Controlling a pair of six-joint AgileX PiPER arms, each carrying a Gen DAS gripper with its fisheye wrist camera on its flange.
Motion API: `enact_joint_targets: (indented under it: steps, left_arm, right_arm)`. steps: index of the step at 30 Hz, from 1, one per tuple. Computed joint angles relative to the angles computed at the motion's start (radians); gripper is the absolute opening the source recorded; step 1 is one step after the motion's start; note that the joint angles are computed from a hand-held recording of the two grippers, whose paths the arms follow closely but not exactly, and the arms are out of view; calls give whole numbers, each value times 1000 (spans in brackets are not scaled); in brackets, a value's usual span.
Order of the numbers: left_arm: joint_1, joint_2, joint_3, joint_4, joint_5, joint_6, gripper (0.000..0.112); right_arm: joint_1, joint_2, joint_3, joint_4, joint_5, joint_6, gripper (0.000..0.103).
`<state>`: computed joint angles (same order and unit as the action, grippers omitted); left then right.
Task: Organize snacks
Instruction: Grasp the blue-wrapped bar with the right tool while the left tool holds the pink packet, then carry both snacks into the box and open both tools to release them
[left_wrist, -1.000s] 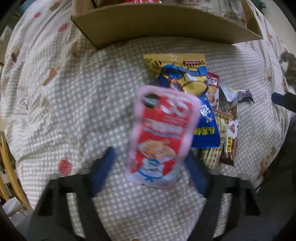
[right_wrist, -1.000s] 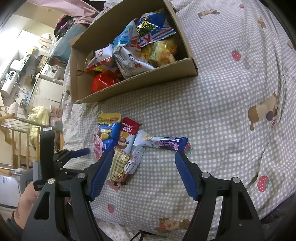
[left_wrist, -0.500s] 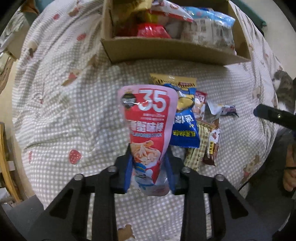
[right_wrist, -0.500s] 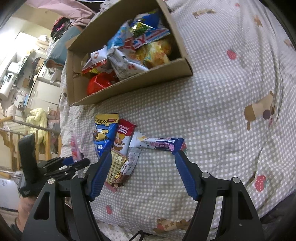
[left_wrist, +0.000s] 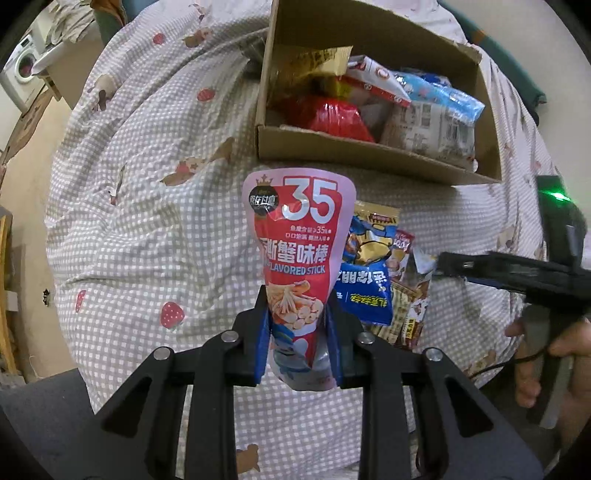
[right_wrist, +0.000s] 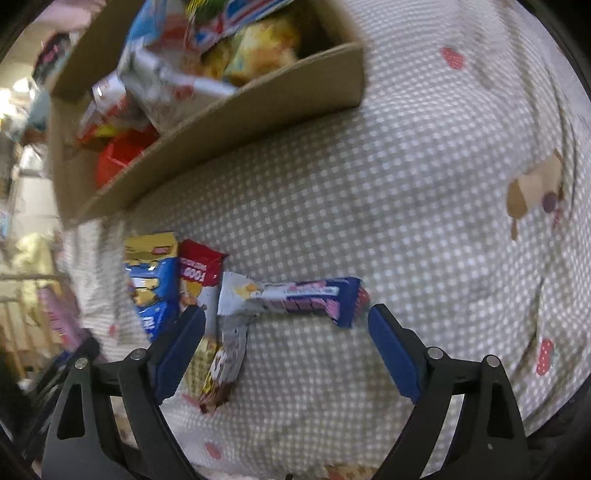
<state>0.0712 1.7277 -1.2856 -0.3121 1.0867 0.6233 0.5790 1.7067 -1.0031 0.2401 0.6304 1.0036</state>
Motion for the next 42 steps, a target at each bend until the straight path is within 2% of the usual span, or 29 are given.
enact_joint_targets:
  steps: [2, 3, 5, 6, 7, 13, 15, 17, 20, 22, 27, 29, 34, 42]
  left_arm:
    - [17, -1, -21, 1, 23, 12, 23]
    - [14, -3, -19, 2, 21, 7, 23]
    - [17, -1, -22, 8, 16, 0, 23]
    - [-13, -9, 13, 17, -27, -29, 23]
    - [-27, -13, 25, 30, -49, -51, 23]
    - [-13, -9, 10, 23, -30, -43, 23]
    - [-10, -10, 8, 21, -26, -39, 23]
    - [-17, -11, 12, 25, -31, -41, 23]
    - [-22, -10, 16, 32, -36, -45, 23]
    - [-23, -10, 19, 37, -40, -48, 23]
    - [-28, -12, 20, 45, -49, -63, 23]
    - [-37, -16, 29, 56, -64, -73, 23]
    - [-43, -22, 49, 75, -104, -99, 23]
    - [-28, -24, 53, 82, -155, -134, 23]
  right_arm:
    - [13, 72, -100, -51, 87, 16, 93]
    - [23, 121, -170, -94, 159, 29, 93]
    - [34, 171, -238, -142, 229, 56, 93]
    - [33, 196, -265, -148, 256, 61, 93]
    - [30, 208, -275, -142, 264, 59, 93]
    - [30, 257, -316, -149, 280, 42, 92]
    - [51, 279, -346, -167, 293, 47, 84]
    - [69, 285, -356, -184, 303, 58, 68]
    - [70, 257, -331, -188, 283, 51, 54]
    - [67, 218, -283, -176, 239, 37, 45]
    - [72, 105, -160, -206, 137, 55, 32]
    - [87, 65, -119, -247, 120, 90, 23]
    - [136, -96, 17, -408, 54, 248, 19]
    - [207, -398, 184, -638, -18, 486, 18]
